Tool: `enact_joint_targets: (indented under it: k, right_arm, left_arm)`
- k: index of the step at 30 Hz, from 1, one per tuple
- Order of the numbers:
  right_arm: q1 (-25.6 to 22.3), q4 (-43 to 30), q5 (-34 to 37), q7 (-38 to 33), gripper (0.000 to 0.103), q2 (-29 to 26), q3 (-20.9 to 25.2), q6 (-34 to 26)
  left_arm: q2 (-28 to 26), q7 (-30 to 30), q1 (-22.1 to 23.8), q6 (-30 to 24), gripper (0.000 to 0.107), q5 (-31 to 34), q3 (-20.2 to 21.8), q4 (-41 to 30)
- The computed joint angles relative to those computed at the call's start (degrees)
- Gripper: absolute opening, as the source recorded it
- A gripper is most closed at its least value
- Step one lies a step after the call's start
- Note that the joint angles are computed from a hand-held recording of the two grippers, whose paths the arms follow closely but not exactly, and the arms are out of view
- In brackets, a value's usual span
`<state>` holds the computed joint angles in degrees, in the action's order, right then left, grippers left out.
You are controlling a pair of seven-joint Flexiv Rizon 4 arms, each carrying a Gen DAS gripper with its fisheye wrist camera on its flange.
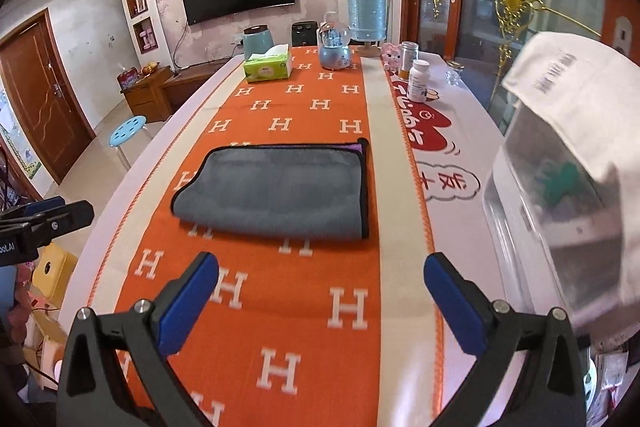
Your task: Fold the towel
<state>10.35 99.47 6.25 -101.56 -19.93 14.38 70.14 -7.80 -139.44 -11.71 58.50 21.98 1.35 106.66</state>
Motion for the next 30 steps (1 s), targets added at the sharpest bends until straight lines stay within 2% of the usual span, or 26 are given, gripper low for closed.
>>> enact_joint_targets:
  k: [7, 13, 23, 30]
  right_arm:
    - [-0.8, 6.6, 2.5, -1.4, 0.103, 6.6, 0.2, -1.8]
    - [-0.8, 9.8, 7.2, -6.2, 0.103, 12.0, -0.2, -5.5]
    - [1.4, 11.9, 10.3, -7.1, 0.103, 17.6, -2.9, -11.6]
    - [2.6, 14.5, 9.4, -5.2, 0.103, 20.3, -4.0, -10.5]
  left_arm:
    - [3.9, -6.9, -2.8, -5.2, 0.102, 2.0, -2.4, 1.6]
    - [6.1, -12.8, -4.9, -11.5, 0.102, 6.2, -5.6, 0.2]
    - [7.1, -16.0, -6.6, -16.5, 0.102, 9.3, -7.9, -2.4]
    - [7.6, -18.1, -7.7, -21.0, 0.102, 12.1, -9.1, -4.0]
